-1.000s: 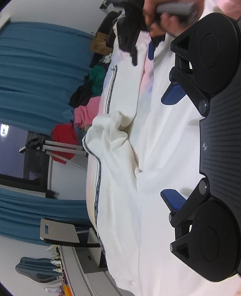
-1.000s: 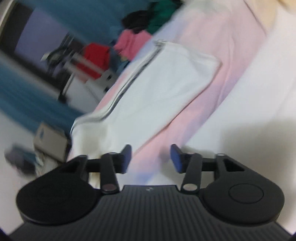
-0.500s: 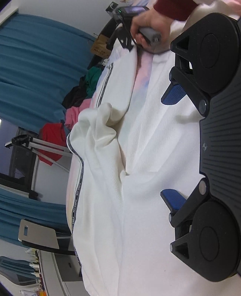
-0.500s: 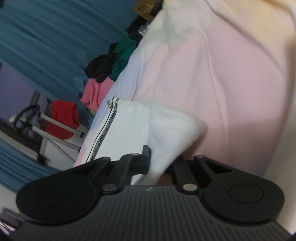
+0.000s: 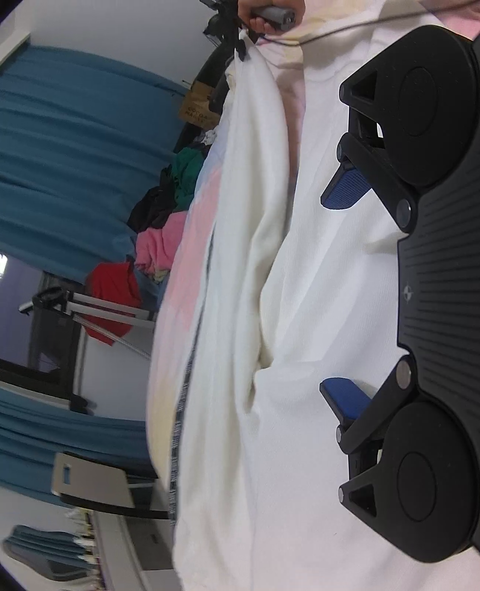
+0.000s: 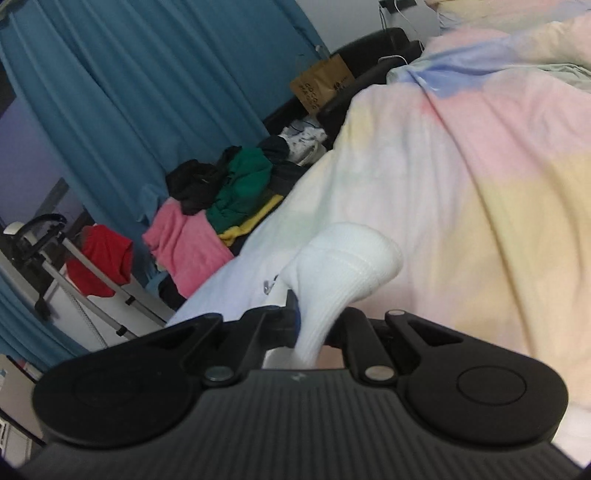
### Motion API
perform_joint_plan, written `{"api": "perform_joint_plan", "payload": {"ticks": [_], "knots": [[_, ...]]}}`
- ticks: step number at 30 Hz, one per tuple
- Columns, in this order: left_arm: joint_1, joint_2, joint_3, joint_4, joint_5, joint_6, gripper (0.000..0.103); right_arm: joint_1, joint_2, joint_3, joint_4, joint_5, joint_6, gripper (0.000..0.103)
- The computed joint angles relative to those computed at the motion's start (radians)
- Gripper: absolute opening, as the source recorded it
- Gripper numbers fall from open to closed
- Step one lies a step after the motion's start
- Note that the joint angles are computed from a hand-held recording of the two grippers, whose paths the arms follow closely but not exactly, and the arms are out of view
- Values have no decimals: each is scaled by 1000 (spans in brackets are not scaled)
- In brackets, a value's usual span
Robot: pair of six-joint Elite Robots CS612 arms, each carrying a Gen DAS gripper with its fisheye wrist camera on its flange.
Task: Fold clothes
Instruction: 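Grasp a leg cuff with the right gripper and pull it along the pants, then release the cuff with the right gripper and withdraw both grippers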
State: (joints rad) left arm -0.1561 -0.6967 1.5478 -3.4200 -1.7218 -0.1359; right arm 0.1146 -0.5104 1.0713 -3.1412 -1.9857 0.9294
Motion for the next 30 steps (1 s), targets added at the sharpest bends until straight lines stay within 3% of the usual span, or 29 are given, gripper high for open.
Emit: {"api": "perform_joint_plan", "payload": {"ticks": [5,9,15,19,20,21,23,25,27,30], "knots": [[4,-6,3,-2,-14,5,99,-7,-37,97,-74,6,-23,7],[8,-10,9,-14,-18,23,99,-8,-46,163,-55,9,-19,7],[15,-33,45,-96,-48,16,100,10,-18,170,-38,-35,-72,9],[5,-53,79,-155,-23,58,100,19,-38,179,-29,-53,-128,15],[3,-57,85,-165,-17,66,100,23,-48,187,-31,-54,-152,24],[0,-61,92,-175,-11,74,100,26,-59,196,-32,-55,-175,45],[-6,-69,105,-201,2,75,100,33,-79,212,-34,-56,-222,67],[-11,-77,122,-237,17,76,100,46,-102,235,-62,-67,-286,73],[-10,-91,139,-249,7,66,100,64,-127,256,-96,-87,-346,73],[-7,-115,174,-280,-6,46,100,90,-174,301,-161,-58,-427,74]]}}
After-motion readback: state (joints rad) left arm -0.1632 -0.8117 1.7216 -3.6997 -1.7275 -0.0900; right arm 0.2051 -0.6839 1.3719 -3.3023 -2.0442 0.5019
